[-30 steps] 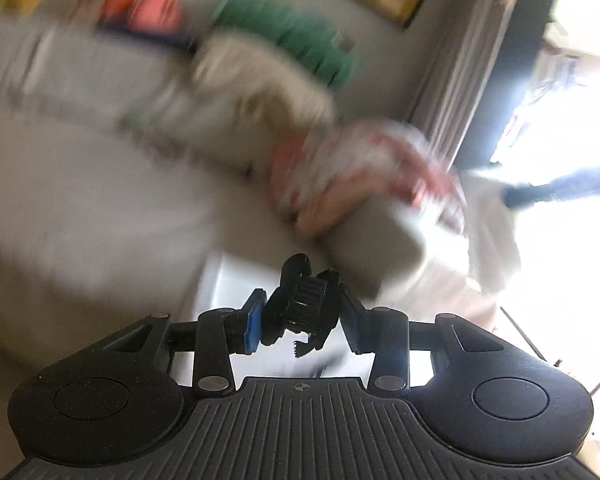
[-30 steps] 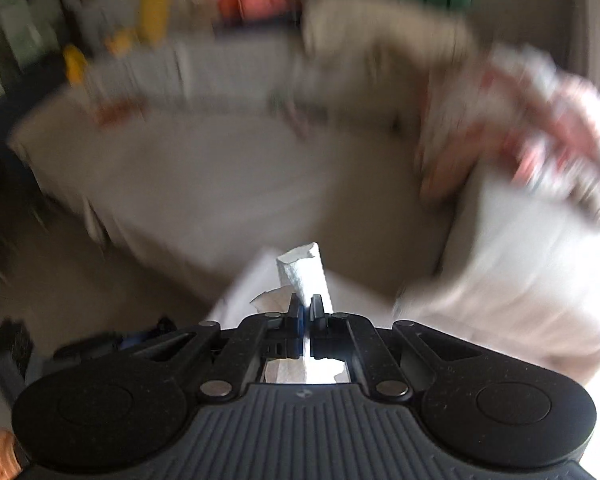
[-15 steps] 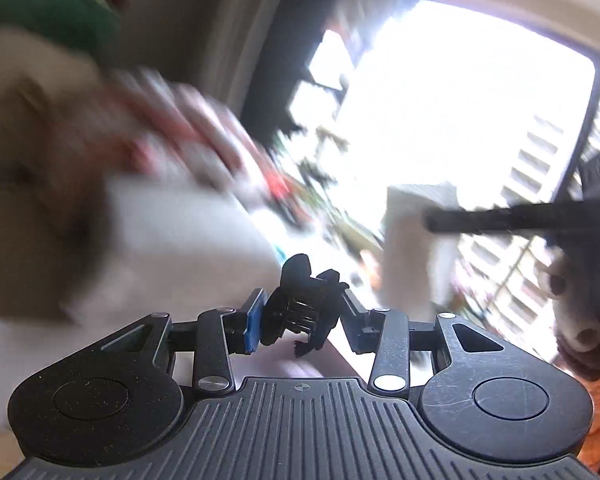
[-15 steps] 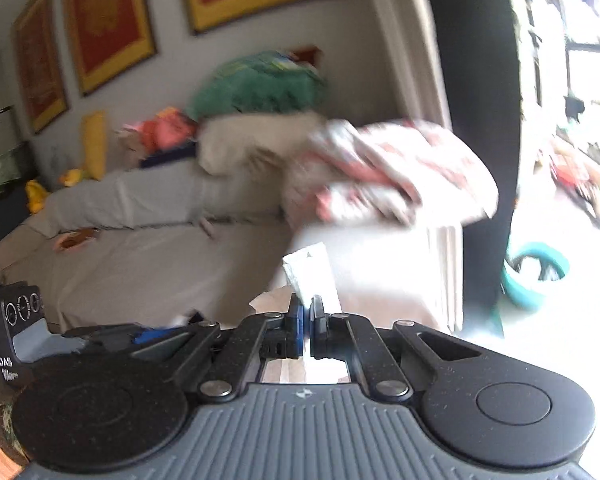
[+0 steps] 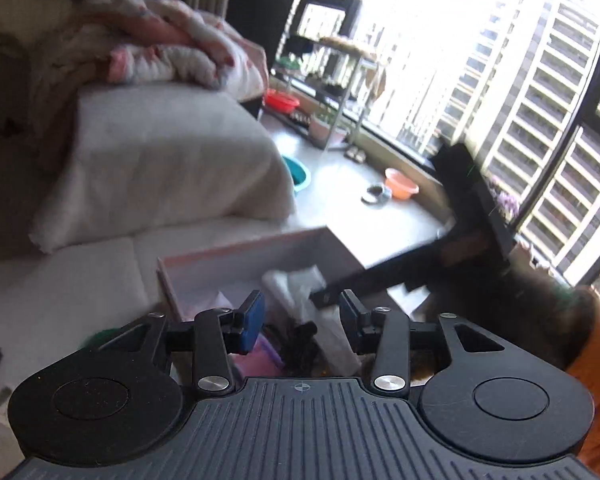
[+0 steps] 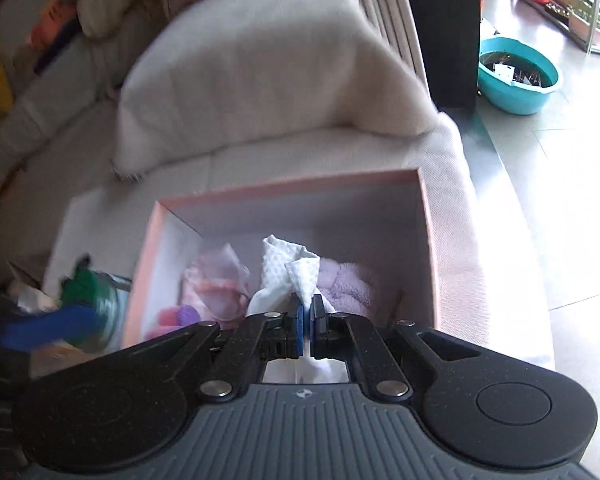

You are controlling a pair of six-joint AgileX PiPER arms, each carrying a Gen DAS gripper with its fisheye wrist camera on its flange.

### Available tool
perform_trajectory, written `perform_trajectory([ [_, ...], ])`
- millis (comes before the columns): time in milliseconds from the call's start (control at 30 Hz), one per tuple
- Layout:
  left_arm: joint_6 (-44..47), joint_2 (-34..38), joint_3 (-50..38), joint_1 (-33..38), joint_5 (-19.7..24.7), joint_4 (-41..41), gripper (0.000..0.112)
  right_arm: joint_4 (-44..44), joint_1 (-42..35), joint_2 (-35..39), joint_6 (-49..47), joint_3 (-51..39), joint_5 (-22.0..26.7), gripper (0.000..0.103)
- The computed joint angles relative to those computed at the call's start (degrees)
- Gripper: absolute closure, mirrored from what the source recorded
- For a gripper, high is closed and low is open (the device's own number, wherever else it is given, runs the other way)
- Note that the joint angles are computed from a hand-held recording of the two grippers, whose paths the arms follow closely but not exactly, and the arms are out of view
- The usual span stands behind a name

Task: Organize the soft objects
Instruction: 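Carry the claw clip and tissue over the pink box and release both, then grasp the black USB cable with the left gripper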

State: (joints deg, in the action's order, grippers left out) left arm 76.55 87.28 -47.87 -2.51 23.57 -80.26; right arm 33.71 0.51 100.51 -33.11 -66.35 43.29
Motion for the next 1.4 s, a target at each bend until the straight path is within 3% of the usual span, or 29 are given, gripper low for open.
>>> perform_trajectory([
  [167,-5.1,-9.4,2.0,12.9,5.5,4.9,0.067,-2.5,4.4,0.5,-0.1,0.8,-4.4,0.100],
  [233,-7.3,-10.7,1.4,18.7,6.7,7.5,0.067,-1.1,4.4,2.8,-3.0,0.6,-6.6,0.100],
  [333,-11.3,-11.7,0.5,29.7,10.5,11.1,0.067,-0.4,3.7,1.7,-2.2,1.2,-6.2,0.097],
  [367,-11.7,-11.0,-0.3,33.6,12.9,11.1,0.067,-0.7,3.5,0.9,-1.9,1.2,-5.5,0.090],
  [433,-11.7,-9.2,-1.9,40.8,16.9,11.7,0.067,-1.1,3.4,-1.4,-1.6,1.8,-5.6,0.058],
  [467,-11.7,-8.6,-2.5,43.4,17.7,12.6,0.067,-0.8,3.4,-3.5,-1.8,2.8,-6.6,0.032],
  [500,-11.3,-7.8,-2.8,45.3,17.6,13.4,0.067,0.0,3.6,-5.8,-2.6,4.1,-8.0,0.023],
  [567,-9.1,-5.9,-3.0,48.9,18.6,13.7,0.067,-0.5,4.3,-10.3,-2.5,5.1,-8.8,0.023],
  [667,-4.7,0.2,-4.2,53.3,24.0,12.5,0.067,-1.9,5.8,-15.3,0.6,4.4,-7.8,0.023],
  [800,-0.6,11.1,-8.8,53.8,29.0,13.5,0.067,-6.7,10.7,-20.6,7.8,1.9,-7.1,0.022],
  [900,-2.3,19.1,-15.3,52.2,32.4,17.2,0.067,-11.0,16.9,-22.9,16.8,0.9,-10.6,0.016],
  [1033,-9.8,25.8,-25.3,46.4,32.4,25.3,0.067,-12.3,23.9,-19.6,20.4,-6.4,-4.8,0.016],
  [1233,-25.7,36.3,-47.6,36.3,41.8,42.2,0.067,-22.9,34.8,-13.7,29.5,-11.8,-4.1,0.016],
  [1333,-33.1,39.6,-54.2,31.1,43.3,52.3,0.068,-22.4,35.3,-10.2,30.0,-14.4,-3.1,0.016],
  [1400,-36.3,40.1,-54.4,28.8,41.5,57.7,0.072,-20.9,34.2,-7.8,29.3,-15.7,-2.3,0.016],
])
